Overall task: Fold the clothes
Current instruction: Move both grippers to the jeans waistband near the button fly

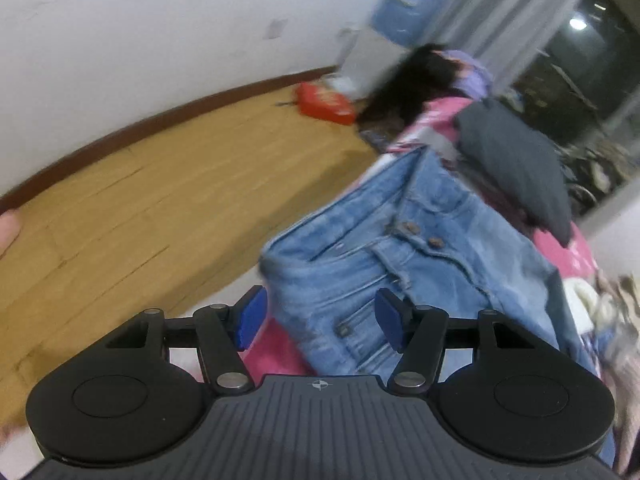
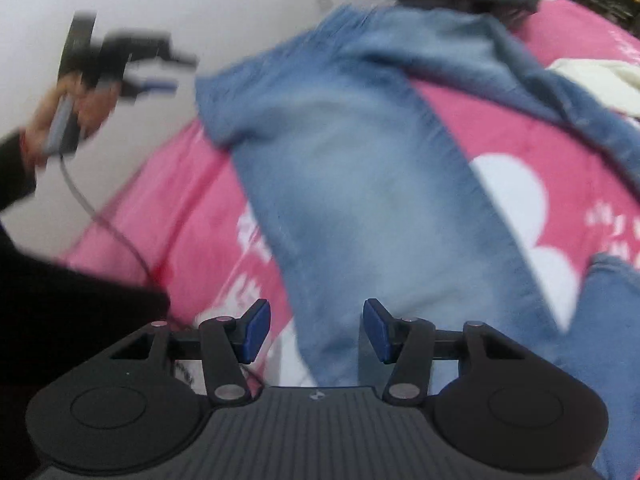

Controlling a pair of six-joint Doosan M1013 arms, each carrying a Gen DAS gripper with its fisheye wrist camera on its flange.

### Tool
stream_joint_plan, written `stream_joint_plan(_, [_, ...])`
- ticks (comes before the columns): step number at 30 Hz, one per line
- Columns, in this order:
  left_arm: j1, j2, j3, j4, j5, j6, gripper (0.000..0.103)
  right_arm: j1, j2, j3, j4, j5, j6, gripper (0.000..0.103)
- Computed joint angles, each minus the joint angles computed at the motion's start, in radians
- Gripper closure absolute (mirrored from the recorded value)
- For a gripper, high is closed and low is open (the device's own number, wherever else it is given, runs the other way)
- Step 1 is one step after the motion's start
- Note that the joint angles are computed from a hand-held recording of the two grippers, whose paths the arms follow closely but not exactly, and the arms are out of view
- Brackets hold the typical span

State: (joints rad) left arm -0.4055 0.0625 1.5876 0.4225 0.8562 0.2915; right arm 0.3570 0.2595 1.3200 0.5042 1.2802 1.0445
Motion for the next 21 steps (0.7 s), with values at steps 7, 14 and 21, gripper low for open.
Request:
stream_joint_plan(7, [0.022, 0.083, -0.071, -0.133, -0.033, 0.47, 0.043, 0.007, 0.044, -0.084, 0.026, -0.193, 0.067, 0.057])
stream_joint_plan(14, [0.049, 0.088, -0.025, -0.282, -0.229, 0.363, 0.046, 0.029, 0.167, -0.254, 0.14, -0.286, 0.123, 0.063])
stream_joint_plan(21, [0.117, 0.1, 0.041, -0.432, -0.401, 0.071, 0.047, 0.027, 0.211, -0.303, 0.2, -0.283, 0.127, 0.063])
